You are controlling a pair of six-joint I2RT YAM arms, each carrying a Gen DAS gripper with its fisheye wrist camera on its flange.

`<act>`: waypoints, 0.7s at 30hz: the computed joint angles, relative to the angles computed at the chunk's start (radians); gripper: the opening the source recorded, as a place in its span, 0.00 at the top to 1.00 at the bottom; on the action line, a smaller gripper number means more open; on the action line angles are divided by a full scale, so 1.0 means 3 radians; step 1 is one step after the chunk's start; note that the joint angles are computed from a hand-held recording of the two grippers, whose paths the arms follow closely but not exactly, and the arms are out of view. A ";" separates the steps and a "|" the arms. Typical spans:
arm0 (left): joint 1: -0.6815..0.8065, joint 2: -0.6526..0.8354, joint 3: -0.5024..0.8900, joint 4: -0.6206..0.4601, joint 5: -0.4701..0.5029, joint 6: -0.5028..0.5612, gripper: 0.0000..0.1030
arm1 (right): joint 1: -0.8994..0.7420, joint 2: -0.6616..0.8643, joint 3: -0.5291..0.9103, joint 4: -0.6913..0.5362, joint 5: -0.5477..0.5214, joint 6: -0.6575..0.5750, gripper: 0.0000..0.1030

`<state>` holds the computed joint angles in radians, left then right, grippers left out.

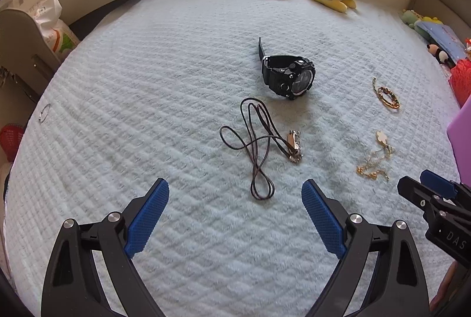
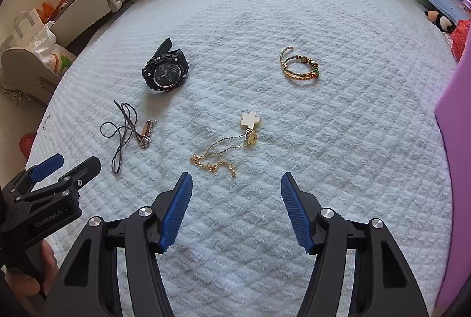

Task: Organize jewelry
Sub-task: 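Move the left tool to the black cord necklace while the right tool approaches the gold flower chain, then close the left tool on the black cord while the right tool grasps the gold flower chain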

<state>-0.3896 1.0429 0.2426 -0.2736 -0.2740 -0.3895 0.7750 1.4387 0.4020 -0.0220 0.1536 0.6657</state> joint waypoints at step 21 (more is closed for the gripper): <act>0.0335 0.1401 0.0066 0.1418 0.0153 0.0290 0.13 | -0.0084 0.1060 0.0362 0.0742 0.0271 -0.0266 0.42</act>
